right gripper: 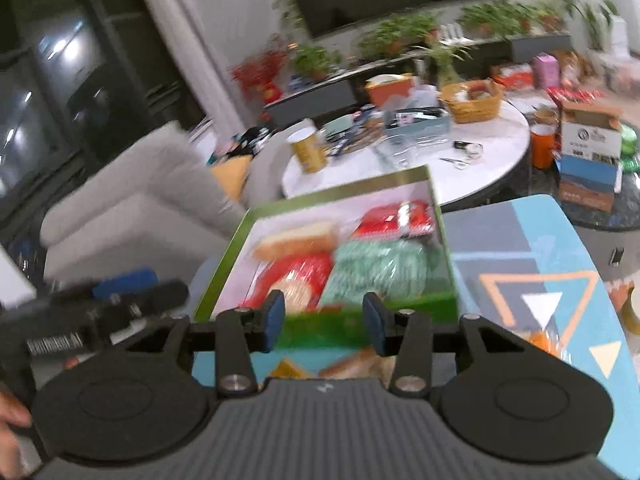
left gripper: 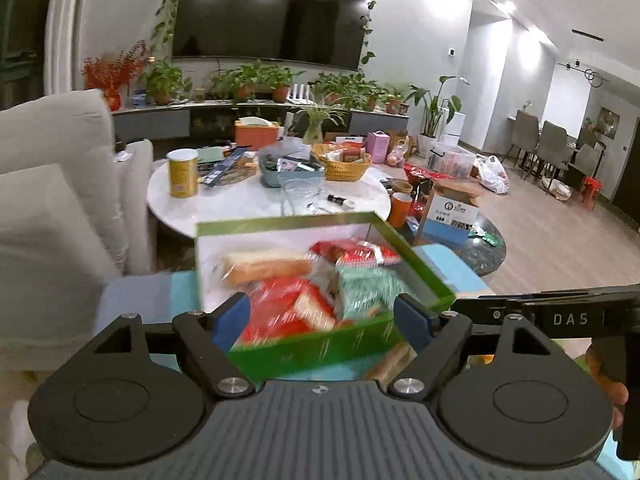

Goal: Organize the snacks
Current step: 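Carry the red snack bag over the green box and open the right tool, then reach the right tool to the yellow-red striped chip bag and close on it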

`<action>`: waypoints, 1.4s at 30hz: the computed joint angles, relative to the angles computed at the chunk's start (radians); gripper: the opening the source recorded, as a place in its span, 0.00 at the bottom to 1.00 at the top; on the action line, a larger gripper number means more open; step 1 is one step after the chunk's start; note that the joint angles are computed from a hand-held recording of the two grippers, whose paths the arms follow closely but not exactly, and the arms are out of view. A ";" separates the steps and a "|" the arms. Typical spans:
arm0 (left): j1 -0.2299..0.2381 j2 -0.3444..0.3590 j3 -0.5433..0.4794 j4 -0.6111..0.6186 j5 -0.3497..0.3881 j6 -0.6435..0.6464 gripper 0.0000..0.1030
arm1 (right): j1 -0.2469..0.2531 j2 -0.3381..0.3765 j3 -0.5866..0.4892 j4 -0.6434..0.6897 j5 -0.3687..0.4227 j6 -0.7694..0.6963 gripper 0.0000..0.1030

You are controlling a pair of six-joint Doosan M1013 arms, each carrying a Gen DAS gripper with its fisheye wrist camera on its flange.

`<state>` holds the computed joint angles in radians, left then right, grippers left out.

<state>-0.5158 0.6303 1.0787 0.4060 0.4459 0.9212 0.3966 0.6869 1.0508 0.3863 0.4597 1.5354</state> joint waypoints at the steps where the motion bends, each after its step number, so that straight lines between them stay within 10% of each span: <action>1: -0.002 -0.018 0.033 0.022 -0.011 -0.024 0.77 | 0.004 -0.007 0.018 -0.008 -0.014 0.003 0.37; 23: -0.043 -0.130 0.293 0.191 0.014 -0.307 0.77 | 0.055 -0.093 0.196 -0.050 -0.004 -0.053 0.43; 30: -0.058 -0.119 0.277 0.112 -0.025 -0.213 0.77 | 0.038 -0.118 0.249 -0.013 -0.032 -0.066 0.43; 37: -0.084 -0.076 0.204 -0.038 -0.032 -0.043 0.77 | -0.005 -0.158 0.304 -0.352 -0.080 0.363 0.43; 42: -0.099 -0.025 0.123 -0.189 -0.013 0.106 0.73 | -0.032 -0.162 0.325 -0.348 -0.053 0.446 0.43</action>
<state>-0.6146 0.6052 1.2016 0.2170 0.4334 1.0271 0.3650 0.5253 1.3759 0.0388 0.4072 1.9814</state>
